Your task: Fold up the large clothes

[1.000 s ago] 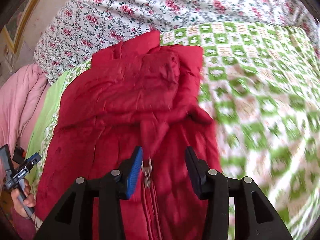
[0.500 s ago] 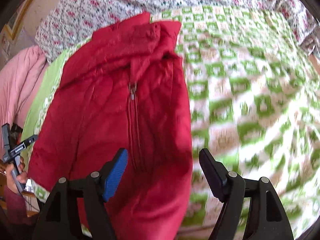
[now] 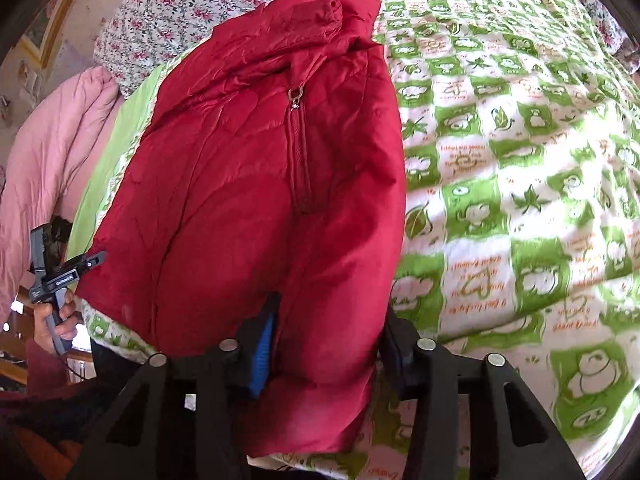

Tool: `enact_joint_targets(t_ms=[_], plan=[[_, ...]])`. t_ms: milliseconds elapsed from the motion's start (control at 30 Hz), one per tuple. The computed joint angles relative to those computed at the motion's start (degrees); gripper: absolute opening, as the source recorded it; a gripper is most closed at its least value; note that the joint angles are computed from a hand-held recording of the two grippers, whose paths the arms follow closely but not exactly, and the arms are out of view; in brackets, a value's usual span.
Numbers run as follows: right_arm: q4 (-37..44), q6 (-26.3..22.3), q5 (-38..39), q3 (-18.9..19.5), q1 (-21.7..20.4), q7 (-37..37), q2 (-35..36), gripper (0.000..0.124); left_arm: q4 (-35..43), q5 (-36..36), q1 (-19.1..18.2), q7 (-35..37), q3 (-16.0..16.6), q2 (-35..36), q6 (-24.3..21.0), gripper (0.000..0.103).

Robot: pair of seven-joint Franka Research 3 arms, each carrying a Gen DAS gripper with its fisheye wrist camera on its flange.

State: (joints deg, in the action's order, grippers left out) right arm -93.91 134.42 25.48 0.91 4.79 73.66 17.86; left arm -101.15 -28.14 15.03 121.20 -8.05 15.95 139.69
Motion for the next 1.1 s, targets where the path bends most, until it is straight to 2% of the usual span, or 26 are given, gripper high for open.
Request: enact_joint_targets(t_ms=[100, 367, 433, 467, 500, 567, 600, 733, 833, 1000, 1100], plan=[[-0.11, 0.03, 2.18, 0.40, -0.55, -0.37, 0.15, 0.047, -0.01, -2.48, 0.90, 1.47, -0.34, 0.07, -1.24, 0.055], [-0.46, -0.56, 4.88, 0.61, -1.05, 0.29, 0.69, 0.055, 0.05, -3.60, 1.05, 3.71, -0.42, 0.66, -5.04, 0.055], [-0.09, -0.86, 5.50, 0.89, -1.13, -0.22, 0.93, 0.057, -0.16, -4.86, 1.25, 5.09, -0.64, 0.42, -5.19, 0.048], [-0.23, -0.81, 5.80, 1.02, -1.13, -0.63, 0.85, 0.055, -0.12, -5.52, 1.29, 5.58, -0.70, 0.40, -5.36, 0.037], [-0.48, -0.45, 5.92, 1.07, -1.06, -1.09, 0.66, 0.048, -0.27, -6.44, 1.40, 6.14, -0.77, 0.18, -5.39, 0.031], [-1.42, -0.12, 8.69, 1.69, -1.86, -3.55, -0.10, 0.032, -1.61, -9.56, 1.82, 8.36, -1.03, -1.12, -4.50, 0.022], [-2.11, 0.37, 10.65, 1.97, -2.28, -4.81, -0.70, 0.028, -2.29, -11.08, 1.80, 9.48, -1.07, -1.76, -3.81, 0.020], [-4.36, 1.42, 15.87, 2.26, -2.92, -8.91, -2.62, 0.023, -5.61, -16.50, 1.08, 13.29, -0.47, -4.90, -1.45, 0.017], [-5.63, 1.21, 18.88, 2.11, -3.11, -11.01, -3.70, 0.022, -6.30, -18.16, 0.27, 14.26, 0.52, -5.95, -1.36, 0.016], [-3.80, -1.55, 28.68, 2.35, -4.98, -16.42, -3.54, 0.021, -2.42, -22.90, 0.30, 16.30, 1.14, -5.17, -2.93, 0.015], [-0.50, -2.38, 33.77, 2.74, -5.63, -19.32, -2.58, 0.020, 0.49, -26.05, 0.19, 18.06, 0.89, -4.92, -1.87, 0.015]])
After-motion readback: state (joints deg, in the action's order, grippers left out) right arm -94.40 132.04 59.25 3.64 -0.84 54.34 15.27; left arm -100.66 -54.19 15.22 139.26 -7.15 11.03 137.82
